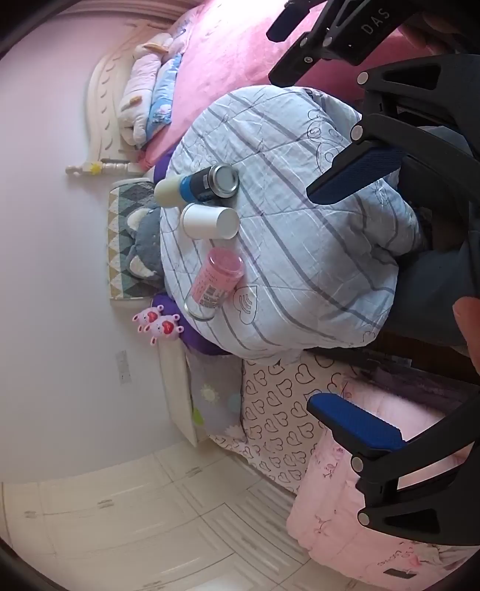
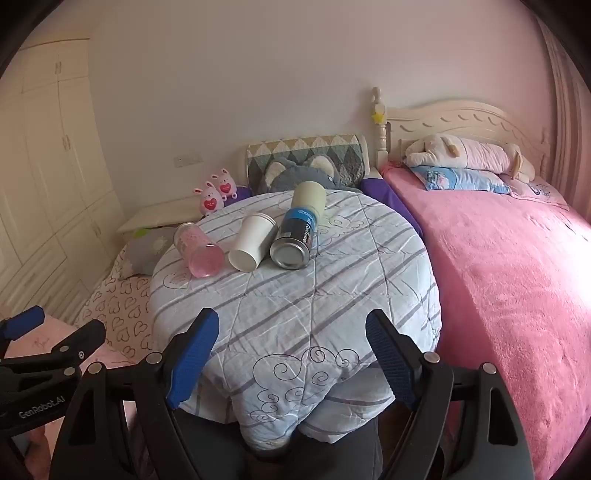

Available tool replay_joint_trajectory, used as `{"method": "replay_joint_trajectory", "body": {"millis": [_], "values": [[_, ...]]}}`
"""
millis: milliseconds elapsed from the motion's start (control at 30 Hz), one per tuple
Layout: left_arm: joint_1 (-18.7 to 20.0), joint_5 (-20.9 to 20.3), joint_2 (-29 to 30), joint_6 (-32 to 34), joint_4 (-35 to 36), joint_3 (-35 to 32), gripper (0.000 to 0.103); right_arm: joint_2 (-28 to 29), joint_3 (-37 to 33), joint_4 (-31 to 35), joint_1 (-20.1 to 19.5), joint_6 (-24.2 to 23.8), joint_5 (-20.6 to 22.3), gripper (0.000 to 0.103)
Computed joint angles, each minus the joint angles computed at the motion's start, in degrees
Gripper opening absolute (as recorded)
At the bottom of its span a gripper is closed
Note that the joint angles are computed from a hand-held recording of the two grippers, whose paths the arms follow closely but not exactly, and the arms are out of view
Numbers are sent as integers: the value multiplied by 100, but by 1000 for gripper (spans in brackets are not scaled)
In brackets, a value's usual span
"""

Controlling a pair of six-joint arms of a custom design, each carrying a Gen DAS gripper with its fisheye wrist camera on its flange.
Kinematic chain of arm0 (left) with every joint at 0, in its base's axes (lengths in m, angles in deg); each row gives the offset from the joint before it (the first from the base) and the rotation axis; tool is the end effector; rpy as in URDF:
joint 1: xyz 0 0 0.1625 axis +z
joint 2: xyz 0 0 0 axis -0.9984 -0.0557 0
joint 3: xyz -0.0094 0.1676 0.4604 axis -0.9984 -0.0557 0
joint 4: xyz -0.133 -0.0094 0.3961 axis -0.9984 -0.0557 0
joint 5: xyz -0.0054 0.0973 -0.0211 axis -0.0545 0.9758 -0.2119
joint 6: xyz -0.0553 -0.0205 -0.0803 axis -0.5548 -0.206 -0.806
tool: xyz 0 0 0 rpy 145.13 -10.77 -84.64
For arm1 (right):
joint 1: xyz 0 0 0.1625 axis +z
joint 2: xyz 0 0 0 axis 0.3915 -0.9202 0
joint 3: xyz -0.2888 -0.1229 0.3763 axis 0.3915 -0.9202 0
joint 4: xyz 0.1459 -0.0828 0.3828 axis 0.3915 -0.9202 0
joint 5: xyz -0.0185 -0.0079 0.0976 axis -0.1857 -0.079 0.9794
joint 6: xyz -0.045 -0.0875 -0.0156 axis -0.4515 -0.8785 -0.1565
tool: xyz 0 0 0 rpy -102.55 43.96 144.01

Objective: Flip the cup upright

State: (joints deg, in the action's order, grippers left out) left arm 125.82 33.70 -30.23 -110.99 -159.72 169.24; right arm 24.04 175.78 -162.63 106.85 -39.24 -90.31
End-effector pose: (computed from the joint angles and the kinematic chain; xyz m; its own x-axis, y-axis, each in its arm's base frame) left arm -0.0744 -0.3509 0.3252 -0.6196 -0.0626 -0.7824 0.5681 0.6521 -0.5021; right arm 0.3777 -0.3648 0.0022 -0.7927 -0.0293 0.6088 -0.5109 0.5768 -0.6374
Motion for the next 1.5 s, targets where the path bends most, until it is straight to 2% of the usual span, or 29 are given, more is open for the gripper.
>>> {"method": "replay_joint_trajectory", "body": {"millis": [33, 100, 233, 300, 500, 567, 1300, 1500], "values": [[-2, -29, -8, -19, 40, -20, 103, 0, -4, 12, 2, 8, -10, 83], [-139, 213, -113, -406, 415, 34, 103, -3, -5, 43, -4, 36, -2, 83], [-259, 189, -290, -727, 908, 9, 103, -7, 2, 50, 15, 48, -10, 83], [-97, 157, -138, -452, 462, 45, 103, -49, -21, 141, 24, 75, 1, 83], [-99, 148, -152, -507, 520, 54, 103, -38, -34, 183, 30, 105, -15, 83], [-39, 122, -78, -347, 300, 55, 103, -12, -6, 128, 19, 96, 0, 83], [-28, 78, -93, -539, 321, 193, 103, -14, -13, 348, -43, 200, 21, 83], [213, 8, 203, -150, -247, 131, 103, -3, -50, 458, -96, 225, 63, 83]]}}
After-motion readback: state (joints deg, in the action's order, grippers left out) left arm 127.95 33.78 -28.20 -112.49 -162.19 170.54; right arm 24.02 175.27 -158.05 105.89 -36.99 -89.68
